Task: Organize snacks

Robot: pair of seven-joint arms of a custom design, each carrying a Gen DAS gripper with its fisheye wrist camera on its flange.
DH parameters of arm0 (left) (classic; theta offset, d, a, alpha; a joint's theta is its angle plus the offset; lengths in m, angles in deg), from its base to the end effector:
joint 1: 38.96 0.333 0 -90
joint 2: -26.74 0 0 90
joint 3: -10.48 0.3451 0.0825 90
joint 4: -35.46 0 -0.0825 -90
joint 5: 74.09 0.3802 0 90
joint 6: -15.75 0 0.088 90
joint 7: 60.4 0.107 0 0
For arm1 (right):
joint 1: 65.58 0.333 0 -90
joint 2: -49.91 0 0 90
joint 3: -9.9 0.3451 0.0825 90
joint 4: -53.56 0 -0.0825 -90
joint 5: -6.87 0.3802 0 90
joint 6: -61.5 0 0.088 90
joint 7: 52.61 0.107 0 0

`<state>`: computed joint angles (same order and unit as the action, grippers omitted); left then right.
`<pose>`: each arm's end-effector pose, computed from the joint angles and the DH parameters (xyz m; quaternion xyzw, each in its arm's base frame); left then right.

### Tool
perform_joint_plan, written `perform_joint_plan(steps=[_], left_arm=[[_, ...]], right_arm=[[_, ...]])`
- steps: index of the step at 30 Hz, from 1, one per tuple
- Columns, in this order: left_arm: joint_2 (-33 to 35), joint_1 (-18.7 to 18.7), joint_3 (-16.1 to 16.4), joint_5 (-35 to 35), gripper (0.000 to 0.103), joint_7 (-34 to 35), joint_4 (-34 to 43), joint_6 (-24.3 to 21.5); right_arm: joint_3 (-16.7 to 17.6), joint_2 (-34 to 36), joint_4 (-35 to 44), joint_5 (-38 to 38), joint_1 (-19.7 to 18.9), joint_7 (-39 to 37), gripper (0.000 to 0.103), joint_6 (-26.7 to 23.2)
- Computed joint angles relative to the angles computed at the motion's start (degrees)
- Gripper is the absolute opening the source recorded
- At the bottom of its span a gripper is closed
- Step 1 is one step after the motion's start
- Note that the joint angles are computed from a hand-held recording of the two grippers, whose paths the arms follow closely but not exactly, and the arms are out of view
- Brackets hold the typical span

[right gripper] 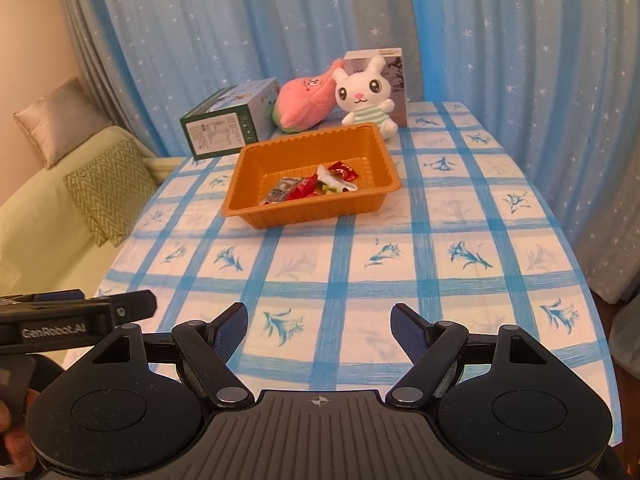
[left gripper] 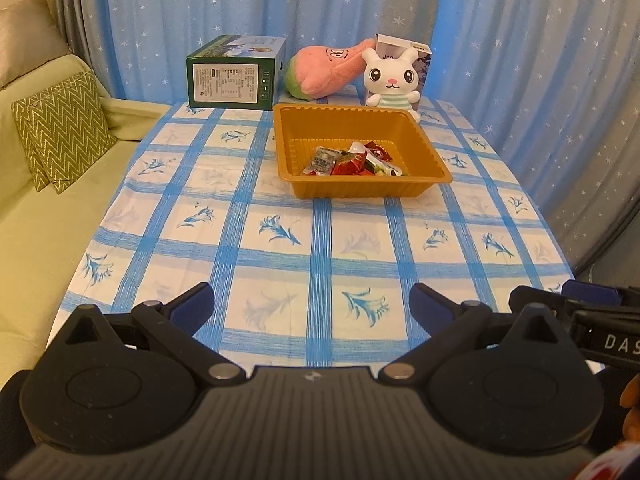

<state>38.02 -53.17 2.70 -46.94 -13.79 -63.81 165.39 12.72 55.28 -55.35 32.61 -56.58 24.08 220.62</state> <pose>0.6186 -0.2519 0.5706 -0.6766 0.6377 -0.2844 0.2340 0.6217 0.1093 0.5699 -0.6728 0.6207 -0.1581 0.3701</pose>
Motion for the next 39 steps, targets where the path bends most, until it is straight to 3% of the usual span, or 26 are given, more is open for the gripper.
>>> perform_joint_plan(steps=[39], left_arm=[[-1.09,0.05,-0.44,-0.31,0.103,0.82,-2.02,1.52]], right_arm=[[-0.29,-0.61,-0.68,-1.32,0.16,1.97,0.078,-0.77]])
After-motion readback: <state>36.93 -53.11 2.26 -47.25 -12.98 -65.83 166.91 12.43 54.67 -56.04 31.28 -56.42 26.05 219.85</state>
